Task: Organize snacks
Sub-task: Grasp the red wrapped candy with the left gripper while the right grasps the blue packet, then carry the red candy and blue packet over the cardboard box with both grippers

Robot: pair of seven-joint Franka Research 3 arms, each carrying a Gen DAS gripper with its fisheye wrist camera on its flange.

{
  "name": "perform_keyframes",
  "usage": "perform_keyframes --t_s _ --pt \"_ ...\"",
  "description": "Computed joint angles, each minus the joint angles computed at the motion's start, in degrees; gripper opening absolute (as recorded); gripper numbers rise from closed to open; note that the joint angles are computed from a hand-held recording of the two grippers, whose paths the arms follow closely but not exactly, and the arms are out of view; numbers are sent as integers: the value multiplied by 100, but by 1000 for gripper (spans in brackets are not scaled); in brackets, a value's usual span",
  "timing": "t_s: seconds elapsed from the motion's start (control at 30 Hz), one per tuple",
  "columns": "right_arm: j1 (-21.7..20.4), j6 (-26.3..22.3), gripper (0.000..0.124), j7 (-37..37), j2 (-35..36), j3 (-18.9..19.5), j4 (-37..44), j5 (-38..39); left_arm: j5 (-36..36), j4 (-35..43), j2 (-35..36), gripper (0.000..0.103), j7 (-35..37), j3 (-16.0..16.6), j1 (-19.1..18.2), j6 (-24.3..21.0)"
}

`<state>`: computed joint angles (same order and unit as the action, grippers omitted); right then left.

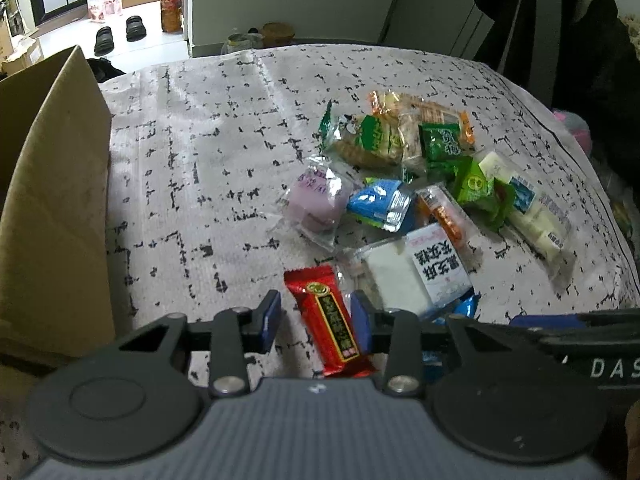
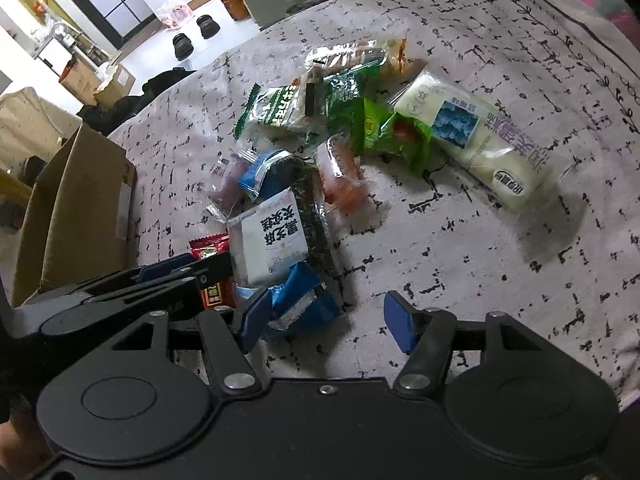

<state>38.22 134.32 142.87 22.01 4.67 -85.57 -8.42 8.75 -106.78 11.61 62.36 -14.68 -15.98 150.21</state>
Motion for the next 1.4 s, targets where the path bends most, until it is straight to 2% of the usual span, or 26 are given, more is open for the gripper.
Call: perform_keyframes --t_s 0.17,0.23,0.27,0.3,0.6,0.8,0.9,1.07,1.1,1.2,1.23,1.3,1.4 --pt "-34 -83 56 -87 -133 30 -114 56 144 -113 -106 38 39 -2 -51 -69" --pt "11 -149 55 48 -146 -10 -91 -68 201 -98 -105 30 -2 13 -71 -147" --pt "31 -179 55 125 -174 -29 -96 -139 233 -96 -110 21 -36 24 -77 -182" --pt "32 -203 55 186 -192 -32 -99 -169 223 -110 -123 19 -68 29 -71 -180" --pt "-144 290 55 420 -218 152 -223 427 129 -370 -351 18 -96 10 -28 108" --pt "-155 708 54 887 -69 95 -286 814 27 -436 -407 18 -118 15 7 159" --pt "-145 602 47 1156 -12 24 -251 836 -35 -452 -414 18 -70 5 18 184" --pt "-119 573 40 1114 -5 -8 -209 655 -72 -430 -373 18 -33 0 14 154" --pt "-121 606 34 1028 -6 6 -201 620 -89 -416 -360 18 -28 -1 15 123" --pt "-87 530 8 787 4 -1 -71 430 -82 -415 -349 18 -19 -3 8 106" --pt "-96 523 4 730 31 11 -23 443 -81 -412 -347 18 -4 -5 7 109" --pt "-153 490 4 669 67 57 7 617 -49 -384 -330 18 -1 -1 -2 55" --pt "-215 473 19 706 27 106 -40 913 -29 -362 -301 18 17 -1 -9 -6"
